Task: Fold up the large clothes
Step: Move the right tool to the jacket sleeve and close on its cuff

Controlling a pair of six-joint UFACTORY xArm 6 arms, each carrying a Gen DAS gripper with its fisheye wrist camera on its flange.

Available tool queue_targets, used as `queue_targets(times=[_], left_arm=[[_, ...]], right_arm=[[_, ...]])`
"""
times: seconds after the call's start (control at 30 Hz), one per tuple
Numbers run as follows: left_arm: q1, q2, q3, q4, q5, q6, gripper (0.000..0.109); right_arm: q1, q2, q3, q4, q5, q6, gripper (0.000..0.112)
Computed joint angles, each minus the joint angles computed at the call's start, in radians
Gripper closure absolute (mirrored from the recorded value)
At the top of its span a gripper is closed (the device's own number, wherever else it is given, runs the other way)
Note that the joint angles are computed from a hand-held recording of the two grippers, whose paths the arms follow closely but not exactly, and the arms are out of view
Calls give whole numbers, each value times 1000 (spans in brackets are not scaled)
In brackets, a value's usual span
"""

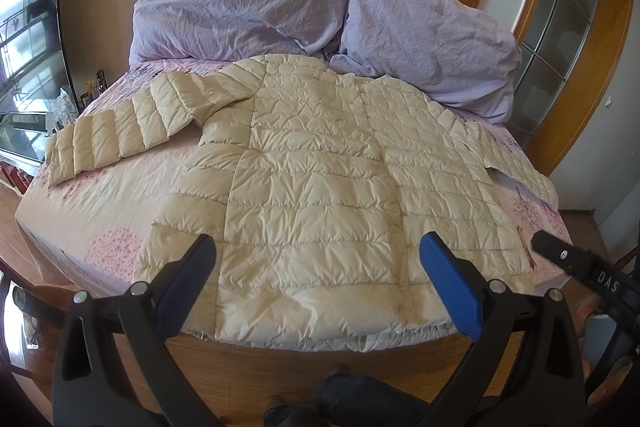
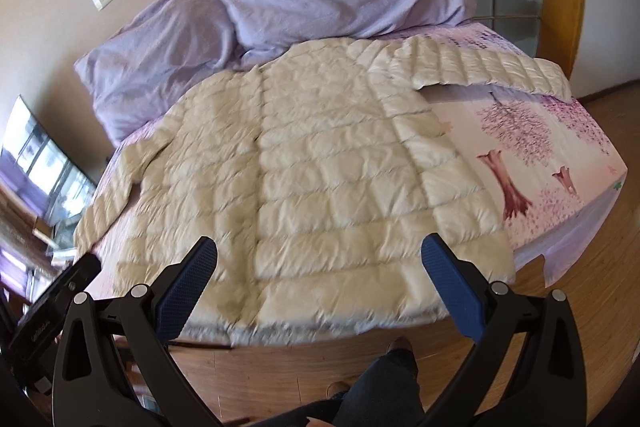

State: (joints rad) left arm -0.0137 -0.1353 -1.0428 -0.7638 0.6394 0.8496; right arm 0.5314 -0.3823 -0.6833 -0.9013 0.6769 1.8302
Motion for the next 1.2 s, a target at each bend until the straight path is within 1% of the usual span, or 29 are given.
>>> queue_targets(times=[0.17,0.3,0.4,0.47,0.53,0.6,0.67,0.73,0.8,0.87,0.9,1.0,1.1,1.2], left_arm=[[-41,89,-71,87,-49,-88,8],[-85,173,-142,208,-82,-196,8],[-117,235,-197,304,-105,-289,8],[-137,274,-235,357,-116,-344,8],[-152,304,-271,402,-115,-393,8],[-167,342,-318,458,-93,-459,8],[-177,371,-358,503,-65,-512,8],[-189,401,-395,558,-40,-574,8],[-200,421,-420,594,-22,-618,8],[-210,431,-431,626,-14,-658,8],[-213,436,-436,635,-9,-669,8],[-222,446,-445,672,9,-714,8],[-229,454,-452,709,34,-756,8],[-234,460,-455,732,53,-793,8]], right_arm=[[-144,-16,43,20,-57,-37,11],[-316,-22,91,89,-175,-113,11],[-497,-17,139,227,-302,-239,11],[-574,-5,147,305,-329,-312,11],[-670,11,155,417,-366,-417,11],[-742,33,147,494,-370,-492,11],[-808,64,126,522,-365,-540,11],[-870,102,94,527,-339,-575,11],[-931,153,45,497,-301,-598,13],[-974,203,-6,449,-247,-612,16],[-994,227,-29,432,-225,-621,19],[-1051,283,-72,412,-203,-653,26],[-1099,335,-99,459,-220,-713,31],[-1118,375,-121,501,-232,-774,37]])
